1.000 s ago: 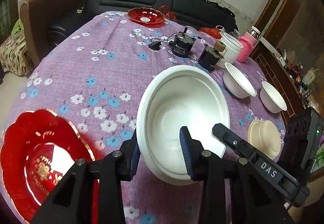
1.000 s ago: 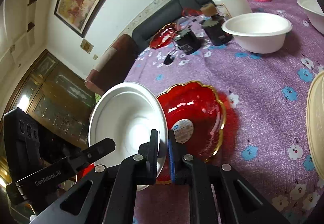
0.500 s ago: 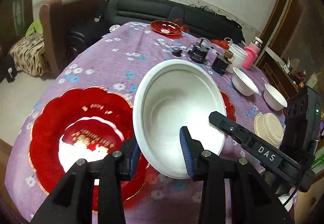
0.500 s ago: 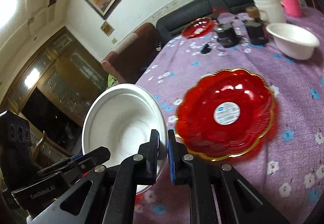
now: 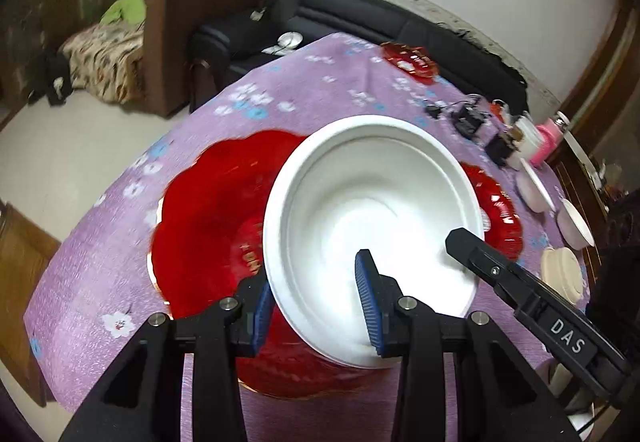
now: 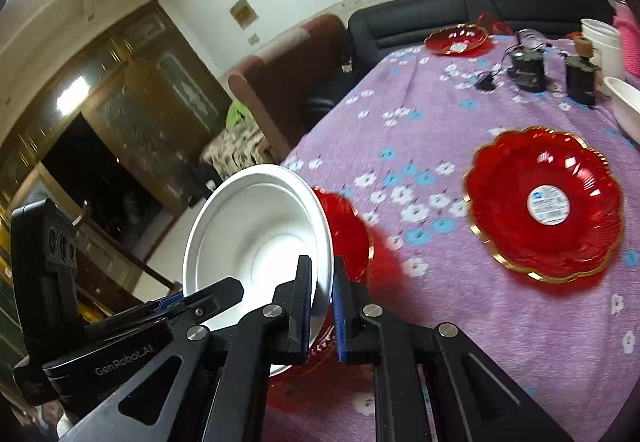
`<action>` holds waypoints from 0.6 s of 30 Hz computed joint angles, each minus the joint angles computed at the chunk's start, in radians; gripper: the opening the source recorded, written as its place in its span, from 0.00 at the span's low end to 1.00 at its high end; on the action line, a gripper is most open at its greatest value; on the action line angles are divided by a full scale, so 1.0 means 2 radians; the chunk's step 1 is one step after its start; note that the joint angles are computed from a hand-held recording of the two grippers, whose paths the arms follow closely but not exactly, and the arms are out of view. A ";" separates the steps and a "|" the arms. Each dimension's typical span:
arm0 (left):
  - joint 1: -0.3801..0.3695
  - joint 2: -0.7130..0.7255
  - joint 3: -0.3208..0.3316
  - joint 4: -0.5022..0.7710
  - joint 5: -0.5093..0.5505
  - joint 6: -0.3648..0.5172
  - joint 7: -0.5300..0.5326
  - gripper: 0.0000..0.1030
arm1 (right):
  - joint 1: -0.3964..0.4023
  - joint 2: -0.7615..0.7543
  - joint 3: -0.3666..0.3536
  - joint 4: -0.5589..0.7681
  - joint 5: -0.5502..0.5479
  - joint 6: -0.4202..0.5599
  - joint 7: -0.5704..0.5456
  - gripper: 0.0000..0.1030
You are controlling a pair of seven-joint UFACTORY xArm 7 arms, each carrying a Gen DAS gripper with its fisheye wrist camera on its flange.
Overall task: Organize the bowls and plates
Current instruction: 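Carry the white bowl over the large red plate with the right gripper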
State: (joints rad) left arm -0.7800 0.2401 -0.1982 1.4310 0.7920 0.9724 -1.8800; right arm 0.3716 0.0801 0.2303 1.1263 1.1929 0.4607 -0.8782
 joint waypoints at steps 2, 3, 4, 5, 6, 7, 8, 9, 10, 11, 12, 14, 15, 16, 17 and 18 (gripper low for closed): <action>0.004 -0.007 0.001 -0.014 -0.004 -0.003 -0.004 0.35 | 0.008 0.014 0.004 0.009 -0.027 -0.010 0.026 0.11; 0.007 -0.012 0.001 -0.021 -0.006 -0.002 -0.005 0.35 | 0.010 0.020 0.006 0.014 -0.038 -0.015 0.035 0.11; 0.011 -0.015 0.001 -0.027 -0.007 -0.004 -0.006 0.35 | 0.014 0.027 0.009 0.018 -0.053 -0.021 0.048 0.11; 0.014 -0.018 0.001 -0.034 -0.009 -0.007 -0.007 0.35 | 0.016 0.034 0.012 0.023 -0.067 -0.026 0.060 0.11; 0.019 -0.022 0.001 -0.040 -0.013 -0.009 -0.007 0.35 | 0.017 0.039 0.015 0.026 -0.079 -0.030 0.069 0.11; 0.024 -0.025 0.000 -0.047 -0.015 -0.013 -0.007 0.35 | 0.018 0.045 0.018 0.030 -0.091 -0.033 0.078 0.11; 0.028 -0.028 0.000 -0.053 -0.019 -0.016 -0.007 0.35 | 0.019 0.052 0.020 0.035 -0.105 -0.035 0.090 0.12; 0.034 -0.030 -0.001 -0.058 -0.025 -0.020 -0.005 0.36 | 0.018 0.056 0.023 0.037 -0.114 -0.037 0.097 0.12; 0.037 -0.031 -0.002 -0.062 -0.029 -0.024 -0.004 0.37 | 0.020 0.063 0.025 0.041 -0.128 -0.039 0.108 0.12; 0.041 -0.033 -0.002 -0.067 -0.031 -0.030 -0.005 0.38 | 0.019 0.067 0.028 0.044 -0.139 -0.041 0.118 0.12; 0.044 -0.034 -0.002 -0.071 -0.032 -0.036 -0.005 0.38 | 0.019 0.072 0.030 0.046 -0.148 -0.045 0.126 0.12; 0.046 -0.036 -0.003 -0.074 -0.028 -0.038 -0.006 0.40 | 0.019 0.079 0.035 0.048 -0.169 -0.053 0.145 0.14; 0.047 -0.037 -0.004 -0.075 -0.025 -0.038 -0.008 0.46 | 0.019 0.082 0.037 0.049 -0.179 -0.058 0.153 0.14; 0.046 -0.038 -0.005 -0.075 -0.020 -0.035 -0.012 0.53 | 0.017 0.083 0.039 0.049 -0.186 -0.061 0.158 0.14; 0.045 -0.039 -0.005 -0.074 -0.015 -0.029 -0.016 0.56 | 0.018 0.084 0.042 0.048 -0.195 -0.069 0.164 0.14; 0.044 -0.040 -0.006 -0.074 -0.011 -0.025 -0.019 0.59 | 0.017 0.085 0.044 0.048 -0.201 -0.075 0.168 0.14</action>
State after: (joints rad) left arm -0.6914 0.1596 -0.2105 1.2826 0.7709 0.9226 -1.9177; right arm 0.4052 0.2499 0.3187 1.2219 0.7902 0.3102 -0.5419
